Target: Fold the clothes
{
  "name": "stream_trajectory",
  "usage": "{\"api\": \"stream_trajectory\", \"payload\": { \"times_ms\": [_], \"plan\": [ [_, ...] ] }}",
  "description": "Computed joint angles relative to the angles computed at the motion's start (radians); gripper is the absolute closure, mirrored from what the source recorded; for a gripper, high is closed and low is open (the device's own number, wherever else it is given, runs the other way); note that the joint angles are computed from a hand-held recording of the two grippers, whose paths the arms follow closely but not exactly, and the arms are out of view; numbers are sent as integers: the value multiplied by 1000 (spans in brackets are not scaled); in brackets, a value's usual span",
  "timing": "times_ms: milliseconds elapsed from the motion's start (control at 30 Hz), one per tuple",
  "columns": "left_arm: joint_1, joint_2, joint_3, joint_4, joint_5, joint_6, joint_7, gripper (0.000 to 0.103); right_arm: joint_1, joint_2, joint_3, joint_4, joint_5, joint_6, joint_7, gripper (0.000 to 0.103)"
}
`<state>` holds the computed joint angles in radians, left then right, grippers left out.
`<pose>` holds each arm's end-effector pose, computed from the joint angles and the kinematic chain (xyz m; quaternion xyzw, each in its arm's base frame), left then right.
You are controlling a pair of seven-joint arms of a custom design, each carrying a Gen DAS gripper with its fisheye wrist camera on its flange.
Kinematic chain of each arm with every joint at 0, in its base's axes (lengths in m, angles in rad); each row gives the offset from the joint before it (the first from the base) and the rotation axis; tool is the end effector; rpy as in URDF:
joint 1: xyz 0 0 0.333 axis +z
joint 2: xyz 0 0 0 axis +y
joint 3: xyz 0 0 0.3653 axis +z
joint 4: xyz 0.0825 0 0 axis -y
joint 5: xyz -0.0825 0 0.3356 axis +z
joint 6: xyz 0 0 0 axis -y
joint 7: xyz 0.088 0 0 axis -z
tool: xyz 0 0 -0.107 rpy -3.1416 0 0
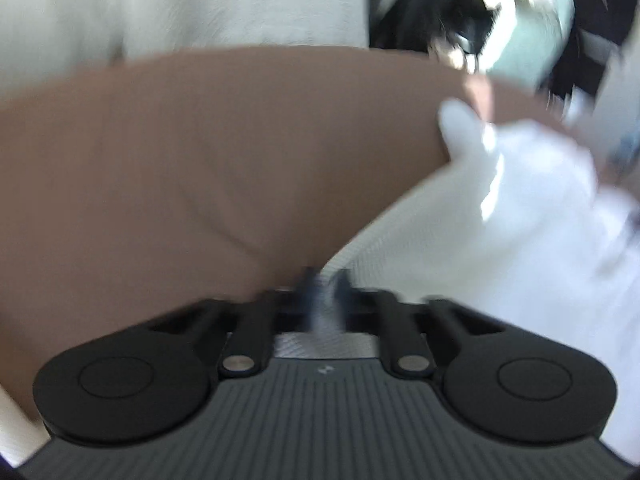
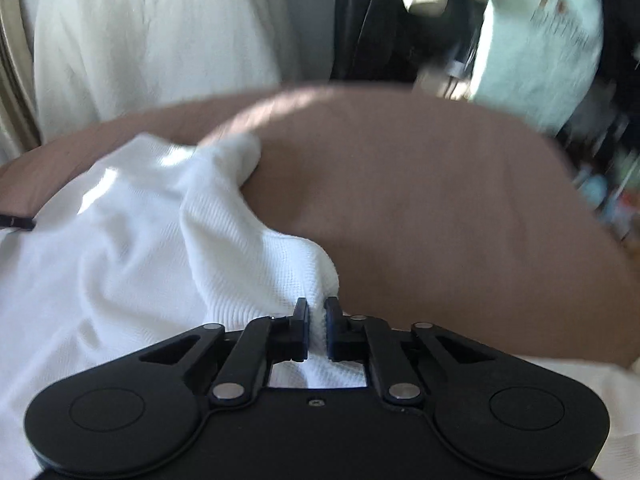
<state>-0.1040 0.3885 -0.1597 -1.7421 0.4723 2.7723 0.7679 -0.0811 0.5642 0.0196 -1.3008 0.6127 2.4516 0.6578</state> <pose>0.6505 -0.1776 0.4984 -0.7249 0.6010 -0.2726 0.1976 0.7410 -0.0499 0.5389 -0.7930 0.4798 -0.1880 0.3250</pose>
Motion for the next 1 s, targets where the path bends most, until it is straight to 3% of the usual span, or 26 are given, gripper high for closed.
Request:
{"api": "stream_trajectory", "payload": {
  "times_ms": [100, 200, 333, 400, 500, 567, 633, 667, 733, 767, 800, 833, 867, 900, 1000],
  "plan": [
    [-63, -28, 66, -8, 100, -2, -127, 102, 42, -26, -23, -68, -2, 228, -8, 95],
    [-101, -40, 96, 5, 219, -18, -197, 101, 89, -10, -70, -58, -59, 374, 61, 96],
    [-155, -39, 116, 48, 389, -122, -260, 101, 163, 17, -140, -42, -183, 454, 158, 96],
    [-179, -54, 123, 50, 470, -164, -332, 101, 187, 18, -148, -50, -224, 487, 175, 96],
    [-228, -94, 146, 38, 674, -241, -519, 102, 126, 8, -38, -52, -151, 555, 145, 96],
    [-270, -111, 146, 29, 814, -352, -622, 102, 109, 8, -3, -58, -126, 591, 110, 96],
    [-278, -97, 122, 46, 821, -447, -624, 102, 133, 27, -35, -52, -159, 594, 86, 94],
    [-263, -83, 101, 63, 760, -474, -582, 99, 163, 38, -81, -45, -185, 574, 92, 83],
    [-217, -94, 66, 39, 669, -437, -561, 98, 244, 48, -209, -47, -270, 521, 187, 70],
    [-197, -118, 59, 0, 653, -388, -592, 95, 254, 40, -221, -66, -265, 526, 213, 66],
    [-181, -146, 55, -43, 654, -340, -635, 83, 246, 28, -208, -83, -256, 523, 236, 63],
    [-170, -179, 53, -88, 666, -302, -686, 72, 221, 12, -172, -98, -232, 509, 248, 51],
    [-160, -216, 49, -135, 672, -280, -732, 52, 197, -2, -138, -111, -205, 494, 258, 39],
    [-150, -256, 43, -183, 676, -267, -777, 47, 187, -15, -123, -126, -188, 487, 276, 39],
    [-109, -377, 19, -328, 639, -212, -857, 47, 160, -46, -78, -155, -164, 449, 282, 38]
  ]
}}
